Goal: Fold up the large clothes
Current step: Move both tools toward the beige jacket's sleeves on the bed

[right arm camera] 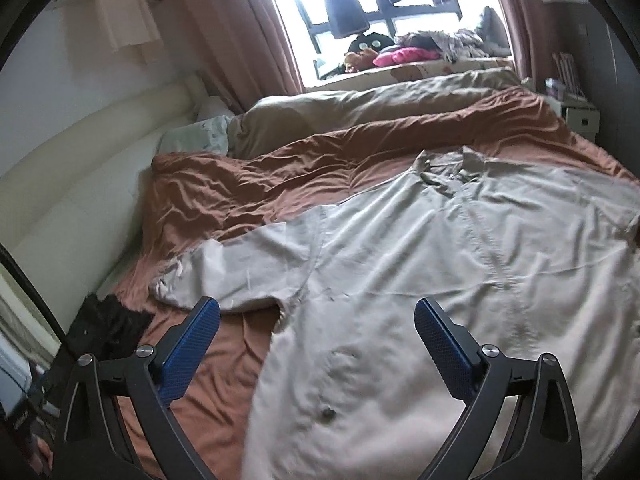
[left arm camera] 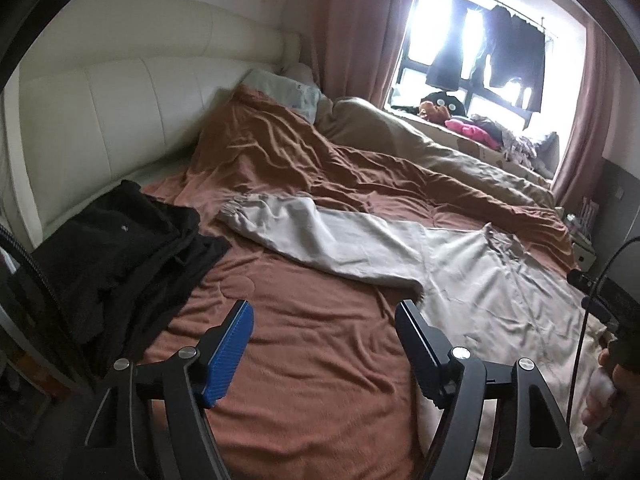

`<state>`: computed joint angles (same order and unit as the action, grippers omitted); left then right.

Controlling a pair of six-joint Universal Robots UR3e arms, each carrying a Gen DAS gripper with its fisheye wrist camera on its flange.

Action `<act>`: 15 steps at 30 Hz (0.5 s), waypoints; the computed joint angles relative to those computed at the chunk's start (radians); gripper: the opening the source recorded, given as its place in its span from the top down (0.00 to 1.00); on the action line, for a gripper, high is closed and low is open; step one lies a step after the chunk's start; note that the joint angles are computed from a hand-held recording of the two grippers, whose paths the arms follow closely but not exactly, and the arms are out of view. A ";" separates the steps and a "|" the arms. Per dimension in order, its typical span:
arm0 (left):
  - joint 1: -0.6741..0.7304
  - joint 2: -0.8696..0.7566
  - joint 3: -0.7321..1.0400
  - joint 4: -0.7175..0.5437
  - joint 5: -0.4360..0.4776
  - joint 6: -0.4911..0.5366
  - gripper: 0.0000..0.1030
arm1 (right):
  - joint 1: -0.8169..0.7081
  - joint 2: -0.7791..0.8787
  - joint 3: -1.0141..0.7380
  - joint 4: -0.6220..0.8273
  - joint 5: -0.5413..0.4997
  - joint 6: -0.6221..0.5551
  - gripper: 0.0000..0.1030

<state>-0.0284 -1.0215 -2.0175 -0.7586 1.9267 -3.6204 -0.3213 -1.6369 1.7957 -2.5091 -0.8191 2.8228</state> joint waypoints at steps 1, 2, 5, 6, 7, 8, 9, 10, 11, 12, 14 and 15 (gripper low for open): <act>0.031 -0.004 0.003 0.004 -0.022 0.020 0.28 | 0.042 0.047 -0.031 -0.044 -0.036 0.042 0.05; 0.069 -0.002 0.002 0.007 -0.057 0.041 0.28 | 0.073 0.091 -0.062 -0.075 -0.064 0.071 0.05; 0.183 -0.010 0.000 0.015 -0.153 0.084 0.30 | 0.144 0.221 -0.163 -0.111 -0.102 0.132 0.05; 0.210 -0.017 -0.002 0.022 -0.176 0.096 0.31 | 0.160 0.260 -0.199 -0.113 -0.116 0.148 0.05; 0.242 -0.029 -0.001 0.025 -0.198 0.106 0.31 | 0.187 0.312 -0.251 -0.116 -0.142 0.170 0.05; 0.263 -0.037 -0.003 0.029 -0.213 0.113 0.31 | 0.199 0.352 -0.295 -0.103 -0.153 0.179 0.05; 0.293 -0.056 -0.005 0.041 -0.234 0.126 0.31 | 0.208 0.387 -0.340 -0.083 -0.158 0.185 0.05; 0.293 -0.081 0.002 0.049 -0.228 0.123 0.31 | 0.224 0.435 -0.408 -0.051 -0.181 0.195 0.05; 0.312 -0.109 0.004 0.063 -0.236 0.126 0.31 | 0.241 0.493 -0.488 -0.022 -0.209 0.213 0.06; 0.328 -0.134 0.007 0.078 -0.247 0.126 0.32 | 0.251 0.546 -0.567 0.015 -0.216 0.225 0.08; 0.366 -0.189 0.008 0.107 -0.277 0.125 0.33 | 0.269 0.643 -0.711 0.083 -0.218 0.243 0.20; 0.382 -0.217 0.013 0.120 -0.294 0.123 0.34 | 0.277 0.682 -0.773 0.115 -0.220 0.249 0.21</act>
